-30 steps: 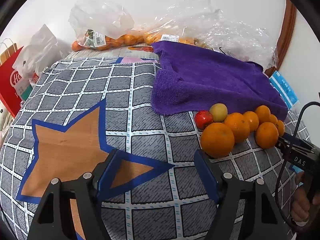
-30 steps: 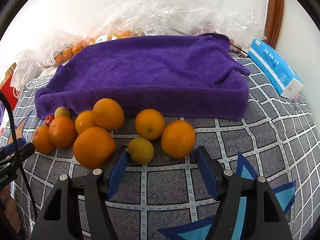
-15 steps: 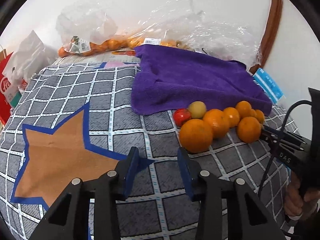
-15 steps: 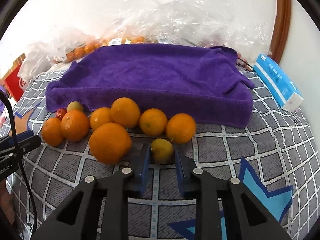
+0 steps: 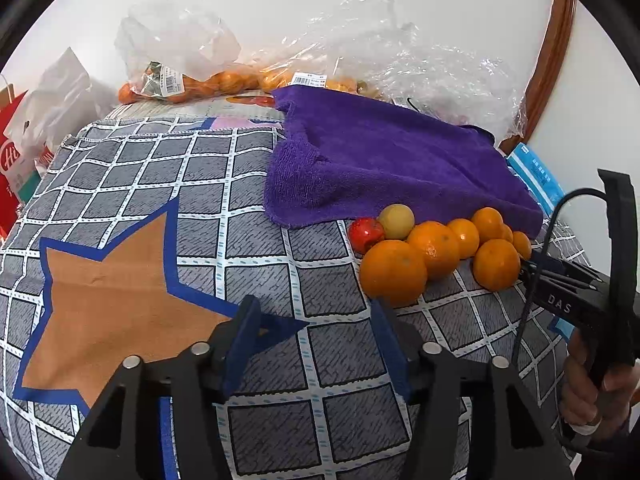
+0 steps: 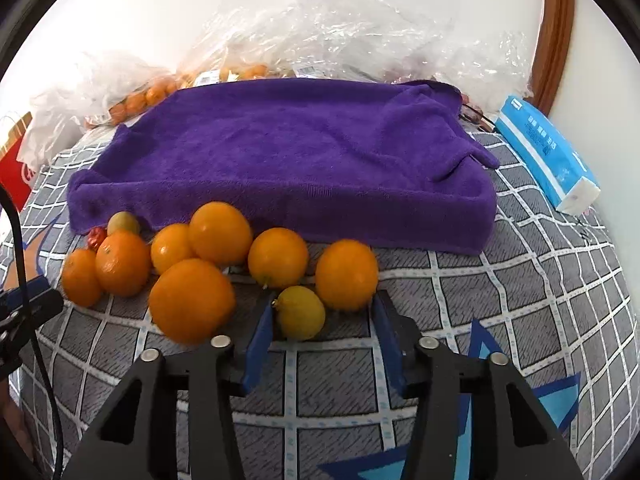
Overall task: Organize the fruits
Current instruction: 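Move the right tool toward the oranges while the left tool approaches them too, then grasp an orange with the right tool while the left tool grasps another orange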
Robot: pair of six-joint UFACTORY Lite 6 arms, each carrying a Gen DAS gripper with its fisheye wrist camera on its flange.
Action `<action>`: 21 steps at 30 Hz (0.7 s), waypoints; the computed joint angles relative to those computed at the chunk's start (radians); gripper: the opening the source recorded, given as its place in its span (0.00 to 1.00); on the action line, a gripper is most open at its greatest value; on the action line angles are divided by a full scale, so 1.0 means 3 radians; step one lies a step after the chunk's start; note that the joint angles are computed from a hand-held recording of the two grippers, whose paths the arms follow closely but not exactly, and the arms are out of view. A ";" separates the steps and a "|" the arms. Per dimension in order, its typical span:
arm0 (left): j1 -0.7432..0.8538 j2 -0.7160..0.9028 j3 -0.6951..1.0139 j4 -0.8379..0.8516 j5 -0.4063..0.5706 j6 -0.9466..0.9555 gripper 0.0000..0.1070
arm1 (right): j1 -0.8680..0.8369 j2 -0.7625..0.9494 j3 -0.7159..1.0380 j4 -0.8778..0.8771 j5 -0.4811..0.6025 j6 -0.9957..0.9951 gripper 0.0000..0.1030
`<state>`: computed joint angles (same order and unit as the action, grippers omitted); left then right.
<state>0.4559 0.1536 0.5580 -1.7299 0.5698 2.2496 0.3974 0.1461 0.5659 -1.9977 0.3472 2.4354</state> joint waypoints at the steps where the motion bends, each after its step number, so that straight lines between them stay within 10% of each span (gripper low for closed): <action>1: 0.0008 0.0002 0.0001 0.0017 0.0016 -0.0012 0.55 | -0.0001 0.0024 0.0030 0.0030 0.0000 -0.0051 0.53; 21: 0.0007 -0.0029 -0.0016 0.0083 0.0030 -0.0089 0.59 | 0.0010 -0.0093 -0.0078 -0.0273 0.0098 0.0133 0.32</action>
<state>0.4580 0.1448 0.5532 -1.7050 0.5788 2.2230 0.4005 0.1183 0.5425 -2.0797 0.3767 2.4754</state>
